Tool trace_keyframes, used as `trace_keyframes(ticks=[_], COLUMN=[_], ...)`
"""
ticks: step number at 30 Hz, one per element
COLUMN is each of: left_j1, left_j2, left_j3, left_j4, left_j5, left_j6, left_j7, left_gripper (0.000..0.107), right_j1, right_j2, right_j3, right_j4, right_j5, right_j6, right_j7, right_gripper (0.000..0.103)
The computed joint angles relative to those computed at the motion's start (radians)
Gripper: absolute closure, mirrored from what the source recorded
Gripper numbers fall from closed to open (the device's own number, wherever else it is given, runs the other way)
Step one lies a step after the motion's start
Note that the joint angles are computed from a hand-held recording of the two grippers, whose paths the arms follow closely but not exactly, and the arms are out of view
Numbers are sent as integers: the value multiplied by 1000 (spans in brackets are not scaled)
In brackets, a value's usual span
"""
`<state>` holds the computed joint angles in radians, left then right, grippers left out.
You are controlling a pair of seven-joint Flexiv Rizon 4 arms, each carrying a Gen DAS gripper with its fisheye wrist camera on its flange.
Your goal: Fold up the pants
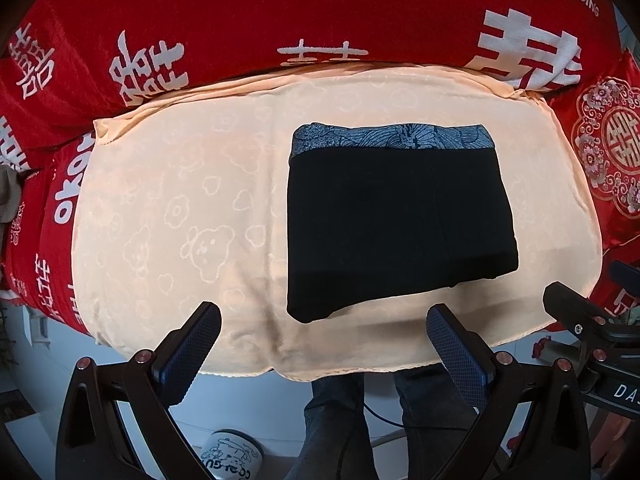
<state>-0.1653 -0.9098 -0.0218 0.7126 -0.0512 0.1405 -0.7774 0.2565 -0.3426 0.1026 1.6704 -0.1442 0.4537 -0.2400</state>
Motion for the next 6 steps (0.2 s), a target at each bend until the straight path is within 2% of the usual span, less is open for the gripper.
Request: trace_keyframes(ticks=[6], left_j1=[5], left_j2=[16], left_j3=[-10], left_j4=[29], left_j5=[-11], left_j6=[22], left_j7=[15], left_gripper=[4], right_j1=[-1], right_j2=[-7], right_j3=[0], right_j4=[-6], right_j5=[3], right_j6=[-5], right_j7=[-7], right_gripper=[0])
